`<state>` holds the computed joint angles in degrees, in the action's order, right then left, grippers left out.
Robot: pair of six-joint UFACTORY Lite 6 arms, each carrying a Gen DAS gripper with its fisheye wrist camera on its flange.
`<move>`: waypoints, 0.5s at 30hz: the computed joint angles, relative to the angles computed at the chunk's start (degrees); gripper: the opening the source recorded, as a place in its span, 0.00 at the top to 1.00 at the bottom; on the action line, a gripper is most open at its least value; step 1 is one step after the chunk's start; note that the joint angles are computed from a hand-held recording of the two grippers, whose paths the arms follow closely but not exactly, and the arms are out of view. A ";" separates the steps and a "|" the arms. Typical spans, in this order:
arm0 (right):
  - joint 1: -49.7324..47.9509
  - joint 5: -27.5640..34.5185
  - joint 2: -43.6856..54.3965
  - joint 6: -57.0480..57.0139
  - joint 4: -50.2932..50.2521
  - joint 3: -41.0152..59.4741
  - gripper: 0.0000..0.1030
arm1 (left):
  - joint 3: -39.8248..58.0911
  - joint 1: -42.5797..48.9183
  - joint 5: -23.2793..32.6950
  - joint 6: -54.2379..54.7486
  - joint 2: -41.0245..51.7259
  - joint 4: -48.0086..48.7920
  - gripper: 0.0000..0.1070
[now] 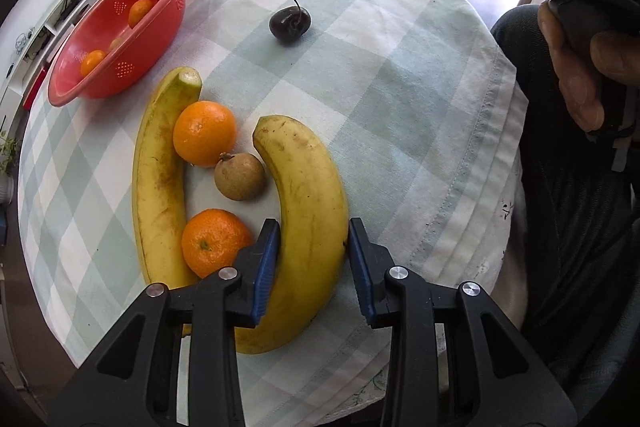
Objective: Organize fruits
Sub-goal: 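Move the left tool to the yellow banana while the right tool approaches the dark plum, then grasp the banana with the left tool while the right tool grasps the dark plum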
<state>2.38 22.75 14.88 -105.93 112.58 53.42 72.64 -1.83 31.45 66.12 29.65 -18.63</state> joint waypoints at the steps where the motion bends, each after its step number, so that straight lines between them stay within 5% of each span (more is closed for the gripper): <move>1: 0.06 -0.24 0.02 -0.10 0.11 0.03 0.29 | 0.29 0.98 0.76 1.95 0.13 -2.34 0.71; 15: 2.20 -6.05 2.70 5.02 -5.43 3.64 0.29 | -12.60 8.64 2.88 18.31 -11.47 -17.80 0.71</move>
